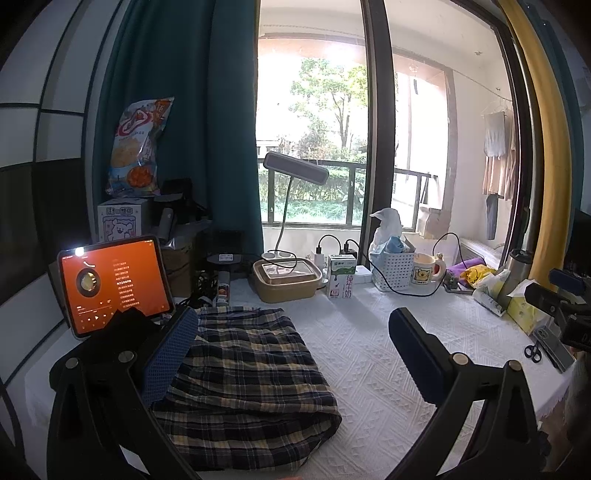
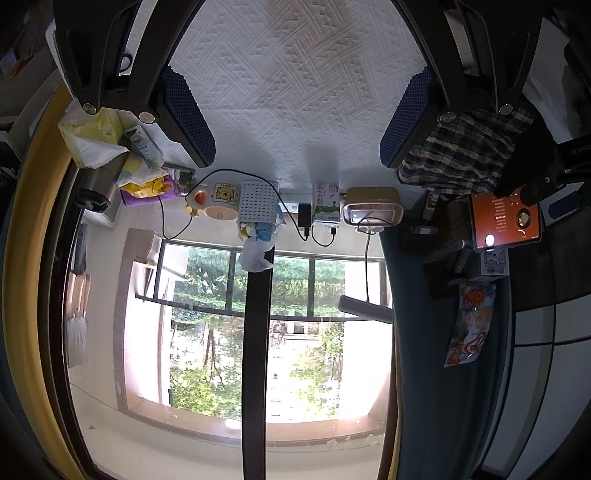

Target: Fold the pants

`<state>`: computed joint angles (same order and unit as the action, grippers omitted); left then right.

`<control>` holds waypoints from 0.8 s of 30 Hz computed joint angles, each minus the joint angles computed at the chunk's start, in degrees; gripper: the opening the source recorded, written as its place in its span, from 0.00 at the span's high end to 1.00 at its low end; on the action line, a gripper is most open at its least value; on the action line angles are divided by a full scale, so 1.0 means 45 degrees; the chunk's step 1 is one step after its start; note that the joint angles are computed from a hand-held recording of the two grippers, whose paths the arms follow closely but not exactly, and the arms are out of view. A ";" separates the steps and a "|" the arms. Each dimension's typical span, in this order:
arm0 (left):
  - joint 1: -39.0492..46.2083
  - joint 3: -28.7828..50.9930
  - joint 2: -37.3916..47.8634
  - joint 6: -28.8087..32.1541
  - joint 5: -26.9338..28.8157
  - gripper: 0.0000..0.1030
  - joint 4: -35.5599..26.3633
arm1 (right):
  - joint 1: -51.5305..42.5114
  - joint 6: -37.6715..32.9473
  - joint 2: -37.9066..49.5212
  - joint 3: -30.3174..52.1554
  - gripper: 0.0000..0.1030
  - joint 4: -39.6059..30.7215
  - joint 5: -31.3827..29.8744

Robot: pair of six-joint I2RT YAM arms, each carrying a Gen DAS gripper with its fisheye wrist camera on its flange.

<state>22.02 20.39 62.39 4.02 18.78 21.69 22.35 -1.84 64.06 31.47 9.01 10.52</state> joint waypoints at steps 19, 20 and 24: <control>-0.0115 0.0187 -0.0108 0.0003 0.0006 0.01 -0.0229 | -0.0095 0.0129 -0.0051 0.0078 0.11 -0.0068 0.0056; -0.0121 0.0202 -0.0108 -0.0004 0.0004 0.01 -0.0243 | -0.0073 0.0144 -0.0095 0.0059 0.11 -0.0086 0.0095; -0.0117 0.0229 -0.0089 -0.0003 0.0016 0.01 -0.0249 | -0.0073 0.0158 -0.0094 0.0069 0.11 -0.0103 0.0106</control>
